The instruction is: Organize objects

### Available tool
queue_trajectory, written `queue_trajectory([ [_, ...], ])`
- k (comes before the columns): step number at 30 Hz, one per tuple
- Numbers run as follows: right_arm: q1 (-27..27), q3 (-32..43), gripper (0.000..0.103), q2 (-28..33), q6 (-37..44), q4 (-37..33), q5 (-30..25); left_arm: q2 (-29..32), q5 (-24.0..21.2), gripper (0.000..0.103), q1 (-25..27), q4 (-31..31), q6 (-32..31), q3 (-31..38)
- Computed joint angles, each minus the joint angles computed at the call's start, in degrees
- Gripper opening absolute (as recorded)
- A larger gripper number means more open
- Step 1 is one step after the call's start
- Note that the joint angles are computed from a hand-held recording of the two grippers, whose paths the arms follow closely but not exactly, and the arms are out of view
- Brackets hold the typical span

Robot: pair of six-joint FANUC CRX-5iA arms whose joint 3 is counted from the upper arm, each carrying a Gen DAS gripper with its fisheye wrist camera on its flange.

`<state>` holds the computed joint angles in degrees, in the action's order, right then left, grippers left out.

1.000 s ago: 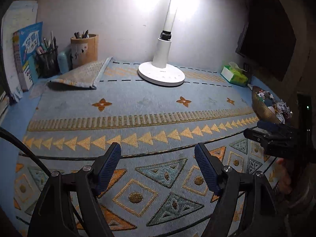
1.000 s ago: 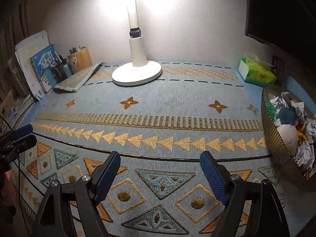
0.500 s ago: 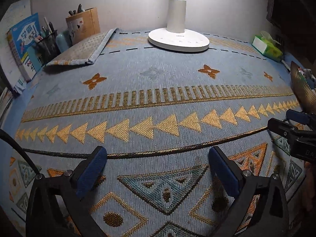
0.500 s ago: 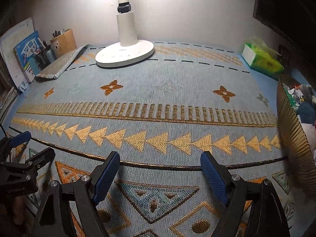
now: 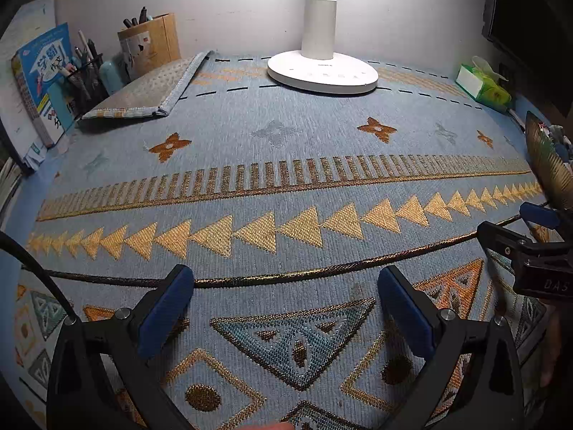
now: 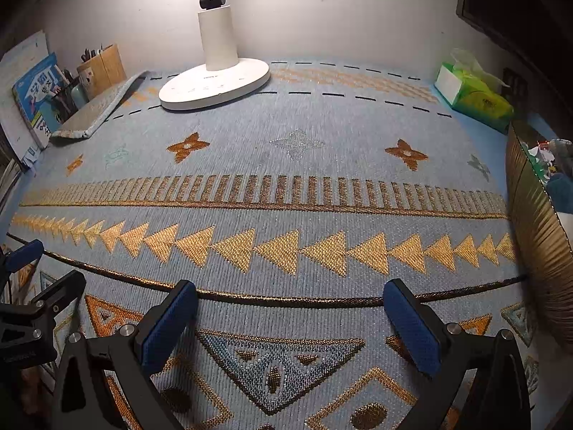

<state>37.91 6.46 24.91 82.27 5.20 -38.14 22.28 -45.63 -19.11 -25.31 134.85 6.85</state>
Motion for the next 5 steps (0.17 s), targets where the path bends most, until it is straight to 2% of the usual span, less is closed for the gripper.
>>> queue_trajectory([
  [5,-0.1,0.0,0.103,0.0,0.2,-0.1,0.0,0.0,0.0,0.103,0.0,0.1,0.0,0.0],
])
